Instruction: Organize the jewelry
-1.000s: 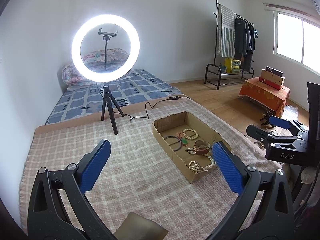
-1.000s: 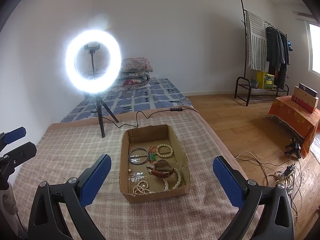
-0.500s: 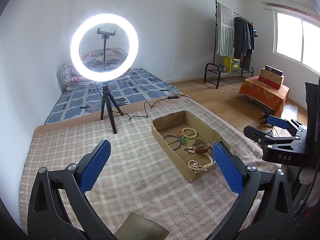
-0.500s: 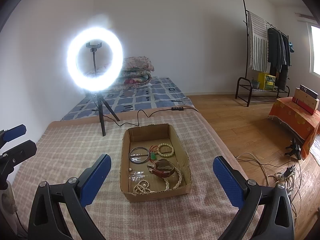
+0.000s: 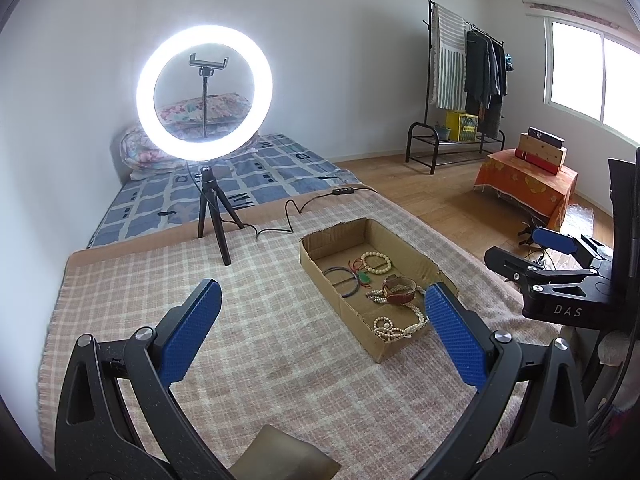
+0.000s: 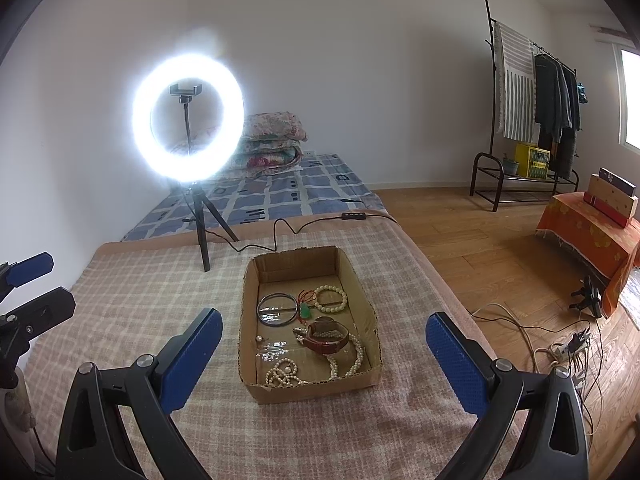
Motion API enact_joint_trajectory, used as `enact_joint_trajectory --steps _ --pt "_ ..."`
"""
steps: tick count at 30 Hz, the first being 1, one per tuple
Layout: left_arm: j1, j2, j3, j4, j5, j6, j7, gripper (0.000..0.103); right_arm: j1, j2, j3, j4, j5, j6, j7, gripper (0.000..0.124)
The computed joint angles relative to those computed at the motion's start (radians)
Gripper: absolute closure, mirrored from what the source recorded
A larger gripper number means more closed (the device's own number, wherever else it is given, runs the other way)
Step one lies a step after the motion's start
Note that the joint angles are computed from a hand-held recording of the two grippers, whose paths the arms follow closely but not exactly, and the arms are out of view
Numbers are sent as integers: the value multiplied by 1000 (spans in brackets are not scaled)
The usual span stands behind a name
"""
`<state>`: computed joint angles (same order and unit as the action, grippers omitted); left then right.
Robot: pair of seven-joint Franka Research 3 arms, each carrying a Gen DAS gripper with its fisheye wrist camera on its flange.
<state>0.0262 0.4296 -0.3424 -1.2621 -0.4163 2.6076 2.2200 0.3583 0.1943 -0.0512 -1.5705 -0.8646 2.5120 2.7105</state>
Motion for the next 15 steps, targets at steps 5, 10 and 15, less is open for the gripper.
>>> enact_joint_trajectory --steps 5,10,15 --pt "-1 0 0 0 2 -2 -1 0 0 0 0 0 1 -1 -1 21" --pt "-4 -18 4 -31 10 9 3 0 0 -3 -1 -7 0 -1 2 21" --pt "-2 -27 3 -52 8 34 19 0 -3 -7 1 -13 -1 2 3 21"
